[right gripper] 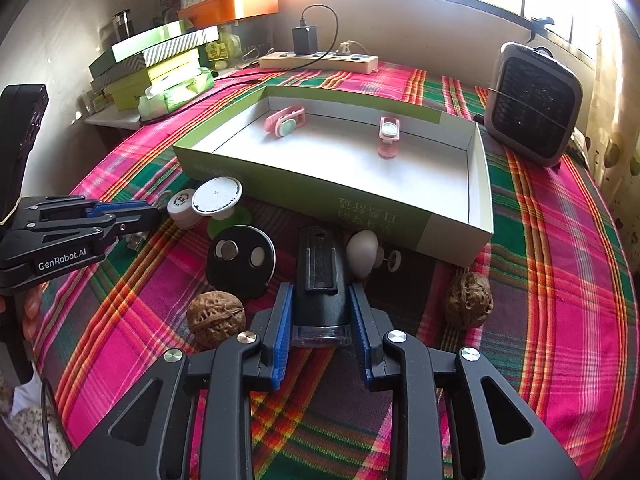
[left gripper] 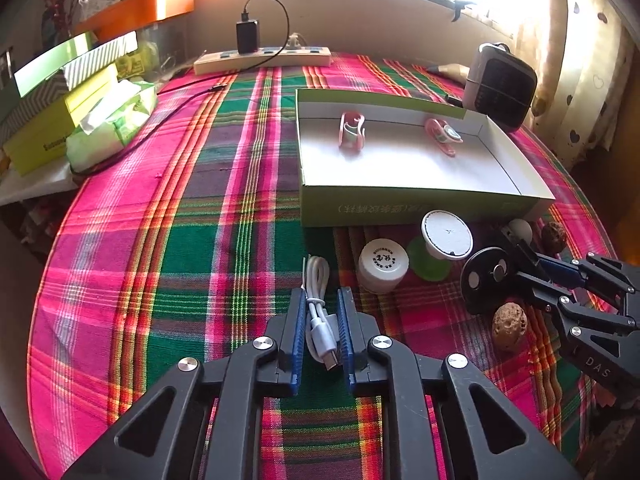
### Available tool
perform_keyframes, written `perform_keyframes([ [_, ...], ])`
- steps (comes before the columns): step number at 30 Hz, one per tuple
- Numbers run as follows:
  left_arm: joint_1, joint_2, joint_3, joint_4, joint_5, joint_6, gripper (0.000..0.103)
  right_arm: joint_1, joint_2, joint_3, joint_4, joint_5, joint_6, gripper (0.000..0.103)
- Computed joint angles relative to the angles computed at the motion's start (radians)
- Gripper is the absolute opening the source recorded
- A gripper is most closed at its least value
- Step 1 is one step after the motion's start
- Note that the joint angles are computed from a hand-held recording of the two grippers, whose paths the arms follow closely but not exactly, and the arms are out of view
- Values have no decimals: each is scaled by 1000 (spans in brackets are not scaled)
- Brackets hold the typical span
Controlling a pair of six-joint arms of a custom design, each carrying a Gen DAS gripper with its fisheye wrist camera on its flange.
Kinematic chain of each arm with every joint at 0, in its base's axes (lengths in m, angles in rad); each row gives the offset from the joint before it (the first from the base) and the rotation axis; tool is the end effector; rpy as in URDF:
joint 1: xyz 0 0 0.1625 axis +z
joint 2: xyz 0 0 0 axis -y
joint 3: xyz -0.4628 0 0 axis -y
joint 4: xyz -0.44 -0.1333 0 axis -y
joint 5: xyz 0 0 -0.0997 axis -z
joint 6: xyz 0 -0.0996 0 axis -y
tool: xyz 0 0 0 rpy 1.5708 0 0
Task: Organize objects
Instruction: 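Lift and carry the cable and black device into the white box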
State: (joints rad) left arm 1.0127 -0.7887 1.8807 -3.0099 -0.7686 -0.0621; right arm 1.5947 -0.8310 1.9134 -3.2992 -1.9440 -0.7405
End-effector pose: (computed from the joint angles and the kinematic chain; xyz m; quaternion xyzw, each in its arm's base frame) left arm -0.1684 -0.6566 0.0691 0.1572 0.8956 -0.2687 0.3177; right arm 0.1126 -0.6514 0.1017 0.2929 -0.8866 0.2304 0.2741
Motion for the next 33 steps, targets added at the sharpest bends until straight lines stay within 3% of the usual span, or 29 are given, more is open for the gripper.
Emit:
perform_keyframes([
  [3, -3, -1, 1, -11, -1, 10, 6, -1, -2, 2, -7, 0, 9, 28],
  [12, 1, -10, 5, -2, -12, 8, 6, -2, -7, 9, -12, 3, 18, 28],
  [22, -5, -20, 24, 29, 1, -4, 28, -4, -10, 17, -20, 7, 23, 28],
  [33, -21, -24, 52, 22, 15, 38, 31, -5, -13, 22, -26, 9, 27, 29],
])
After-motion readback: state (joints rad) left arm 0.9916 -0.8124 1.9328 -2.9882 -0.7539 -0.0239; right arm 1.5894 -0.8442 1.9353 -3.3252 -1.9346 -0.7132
